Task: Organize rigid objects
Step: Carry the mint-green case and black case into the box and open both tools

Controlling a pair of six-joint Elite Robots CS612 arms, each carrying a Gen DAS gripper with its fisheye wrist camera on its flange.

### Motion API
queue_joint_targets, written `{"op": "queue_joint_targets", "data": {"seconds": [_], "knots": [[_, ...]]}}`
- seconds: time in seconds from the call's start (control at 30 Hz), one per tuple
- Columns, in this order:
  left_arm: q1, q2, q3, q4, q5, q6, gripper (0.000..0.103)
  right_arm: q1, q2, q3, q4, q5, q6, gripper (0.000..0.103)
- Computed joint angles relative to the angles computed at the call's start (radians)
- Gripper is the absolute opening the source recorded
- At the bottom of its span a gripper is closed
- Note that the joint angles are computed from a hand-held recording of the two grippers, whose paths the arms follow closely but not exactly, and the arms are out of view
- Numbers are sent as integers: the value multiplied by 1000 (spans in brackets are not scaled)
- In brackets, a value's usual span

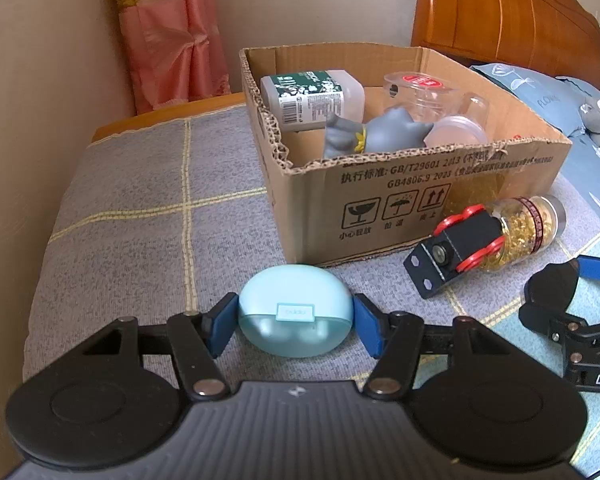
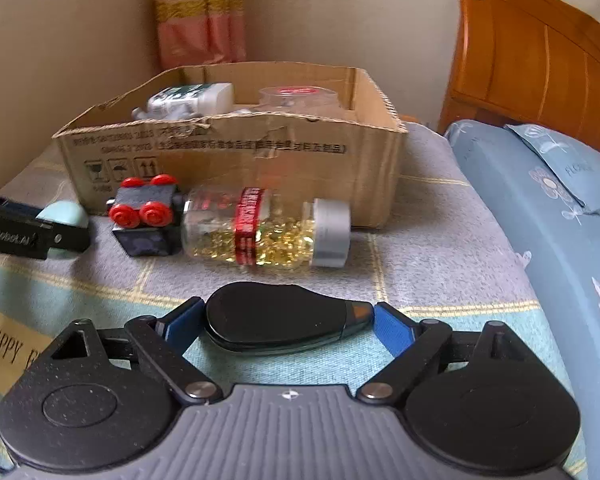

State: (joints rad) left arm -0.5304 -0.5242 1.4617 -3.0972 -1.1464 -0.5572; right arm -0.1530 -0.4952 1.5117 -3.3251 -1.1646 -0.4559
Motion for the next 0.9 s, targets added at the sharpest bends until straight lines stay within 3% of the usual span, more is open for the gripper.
{"op": "queue_joint_targets", "data": {"seconds": [0.33,0.9], "knots": [[2,-19,15,29,-23,25,60,-19,-31,8,120,51,-93,93],[2,-96,70,42,-63,91,60,-57,-106,32,225,147,-260,93]]}}
